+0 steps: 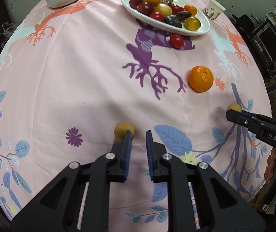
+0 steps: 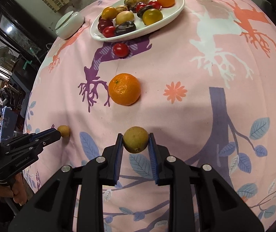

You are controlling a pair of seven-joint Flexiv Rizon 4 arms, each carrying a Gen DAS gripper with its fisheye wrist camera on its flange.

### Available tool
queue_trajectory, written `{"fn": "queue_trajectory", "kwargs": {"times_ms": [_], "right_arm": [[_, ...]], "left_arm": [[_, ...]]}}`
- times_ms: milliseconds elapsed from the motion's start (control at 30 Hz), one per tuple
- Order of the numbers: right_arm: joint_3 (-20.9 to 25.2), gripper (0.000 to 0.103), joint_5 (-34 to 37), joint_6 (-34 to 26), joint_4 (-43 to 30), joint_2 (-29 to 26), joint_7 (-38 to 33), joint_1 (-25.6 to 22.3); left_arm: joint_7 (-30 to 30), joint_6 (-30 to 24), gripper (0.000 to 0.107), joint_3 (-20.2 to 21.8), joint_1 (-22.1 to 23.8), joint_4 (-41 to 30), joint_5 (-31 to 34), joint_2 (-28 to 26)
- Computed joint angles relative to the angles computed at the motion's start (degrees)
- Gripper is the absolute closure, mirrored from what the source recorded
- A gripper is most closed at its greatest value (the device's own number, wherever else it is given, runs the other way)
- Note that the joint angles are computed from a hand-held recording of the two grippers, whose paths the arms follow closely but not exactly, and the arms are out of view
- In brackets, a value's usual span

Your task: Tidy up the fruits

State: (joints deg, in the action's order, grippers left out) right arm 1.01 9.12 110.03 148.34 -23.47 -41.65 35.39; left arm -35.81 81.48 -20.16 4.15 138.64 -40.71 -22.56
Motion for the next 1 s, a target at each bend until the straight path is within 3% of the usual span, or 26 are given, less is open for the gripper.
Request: {"fn": "queue_trajectory", "kwargs": {"times_ms": [233, 300, 333, 400, 467, 567, 633, 733, 767, 833, 900, 1000], "right_arm": [[2.68, 0.077, -2.36, 0.21, -1.36, -0.95, -0.44, -2.72], [3.42, 0.077, -3.35, -0.37, -1.93, -1.19, -0.47, -3.57], [3.77, 0.077, -3.92, -0.55, -2.17, -1.31, -0.57, -4.07], [3.98, 0.077, -4.65, -0.69, -2.43, -1.35, -0.84, -4.28], [4.33, 0.077, -5.13, -0.57, -2.70, -1.59, -0.89, -4.67], [5.02, 0.077, -5.74, -0.48, -3.02, -2.10, -0.69, -5.39], [5.55, 0.077, -6.17, -0.80, -3.17, -2.24, -0.33, -5.96], [5.36, 0.077, -6.28, -0.83, -3.01, -2.03, -0.09, -5.74], [5.25, 0.077, -6.20, -0.71, -2.90, -1.98, -0.02, -5.67], [4.81, 0.077, -5.76, -0.54, -2.69, -1.95, 0.23, -5.31], [4.92, 0.077, -5.73, -0.31, -2.68, -2.18, 0.40, -5.59], [5.09, 0.077, -5.80, -0.14, -2.77, -2.36, 0.56, -5.70]], "left_arm": [[-1.62, -0.75, 0.088, 2.10, 0.14, 0.17, 2.27, -0.59], [-1.41, -0.82, 0.061, 0.86, 1.27, 0.32, 0.86, -0.16], [-0.23, 0.41, 0.054, -1.00, 2.45, 0.90, -1.10, 0.22], [2.85, 2.51, 0.049, -4.90, 5.05, 1.85, -4.95, 0.84], [4.45, 3.42, 0.045, -5.75, 5.65, 1.69, -6.36, 0.72], [4.16, 6.99, 0.044, -5.76, 5.38, 0.58, -5.22, -1.74], [2.40, 7.21, 0.047, -3.56, 3.68, -1.14, -2.46, -3.75], [-2.07, 3.51, 0.062, 2.16, -0.28, -4.26, 2.00, -5.97], [-3.51, 2.64, 0.073, 2.87, -0.59, -4.84, 3.03, -6.59], [-2.86, 6.44, 0.075, -0.58, 1.82, -3.76, 2.36, -7.47], [-3.53, 8.02, 0.079, -0.92, 2.47, -3.37, 4.78, -7.87], [-5.14, 6.10, 0.079, -1.69, 4.33, -3.60, 6.22, -7.73]]}}
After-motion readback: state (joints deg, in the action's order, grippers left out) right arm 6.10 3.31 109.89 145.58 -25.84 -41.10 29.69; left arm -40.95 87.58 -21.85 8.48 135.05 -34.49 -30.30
